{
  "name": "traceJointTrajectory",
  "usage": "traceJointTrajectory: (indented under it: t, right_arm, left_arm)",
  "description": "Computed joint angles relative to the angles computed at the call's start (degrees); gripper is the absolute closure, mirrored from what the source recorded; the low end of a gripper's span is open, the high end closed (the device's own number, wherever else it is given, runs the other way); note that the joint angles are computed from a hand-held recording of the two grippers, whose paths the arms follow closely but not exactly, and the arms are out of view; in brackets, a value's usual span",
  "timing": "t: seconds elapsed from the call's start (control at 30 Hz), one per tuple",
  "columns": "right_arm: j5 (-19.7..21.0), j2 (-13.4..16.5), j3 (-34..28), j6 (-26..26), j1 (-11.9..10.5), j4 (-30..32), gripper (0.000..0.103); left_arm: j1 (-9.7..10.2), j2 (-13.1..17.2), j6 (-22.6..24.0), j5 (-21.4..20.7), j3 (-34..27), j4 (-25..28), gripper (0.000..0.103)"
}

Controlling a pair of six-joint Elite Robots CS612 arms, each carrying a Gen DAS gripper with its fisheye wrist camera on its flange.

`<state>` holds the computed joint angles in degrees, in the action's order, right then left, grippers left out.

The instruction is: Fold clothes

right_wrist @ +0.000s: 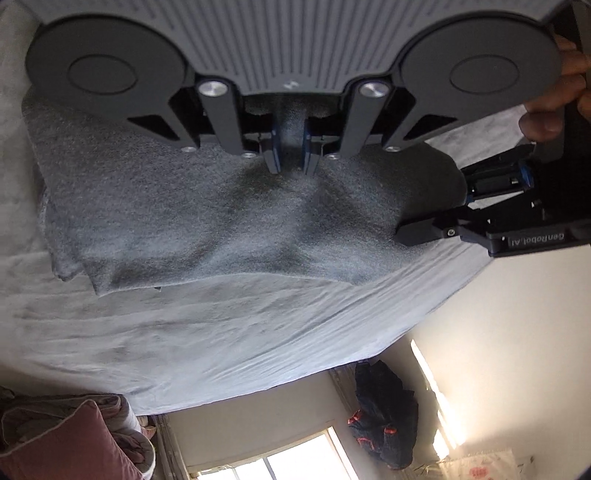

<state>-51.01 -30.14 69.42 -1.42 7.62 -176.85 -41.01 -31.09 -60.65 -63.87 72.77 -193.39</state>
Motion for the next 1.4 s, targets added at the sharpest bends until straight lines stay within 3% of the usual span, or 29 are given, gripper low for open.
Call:
traceJointTrajectory:
  t: [0.23, 0.37, 0.57, 0.73, 0.9, 1.13, 1.27, 1.4]
  right_arm:
    - [3.81, 1.38, -3.21, 12.77, -1.68, -1.15, 0.082]
    - [4.67, 2.31, -4.79, 20.65, -2.66, -2.09, 0.069]
    - [7.41, 3.75, -6.4, 34.87, -4.15, -3.78, 0.063]
    - [9.53, 4.48, -6.29, 46.23, -5.39, -5.49, 0.059]
    - [9.28, 3.39, -4.84, 45.39, -5.44, -5.4, 0.056]
    - [9.52, 1.42, -3.41, 37.81, -4.83, -1.84, 0.052]
    - [10.97, 1.0, -3.41, 35.01, -4.67, -0.98, 0.045]
    - [10.78, 0.2, -2.74, 29.46, -4.2, 0.73, 0.044]
  left_arm:
    - [-0.14, 0.76, 5.78, -1.87, -4.08, 2.27, 0.083]
    - [-0.19, 2.01, 8.22, -4.1, -7.4, 3.95, 0.083]
    - [-0.19, 5.38, 10.54, -11.96, -13.86, 6.53, 0.088]
    - [-0.41, 6.93, 13.41, -15.16, -16.75, 10.02, 0.085]
    - [-0.45, 6.16, 16.09, -16.84, -15.43, 9.53, 0.072]
    - [-0.09, 1.81, 17.81, -15.86, -9.76, 11.31, 0.057]
    - [0.49, 0.07, 13.77, -13.05, -7.15, 13.13, 0.046]
    - [1.5, 0.83, 4.95, -11.78, -7.19, 12.29, 0.044]
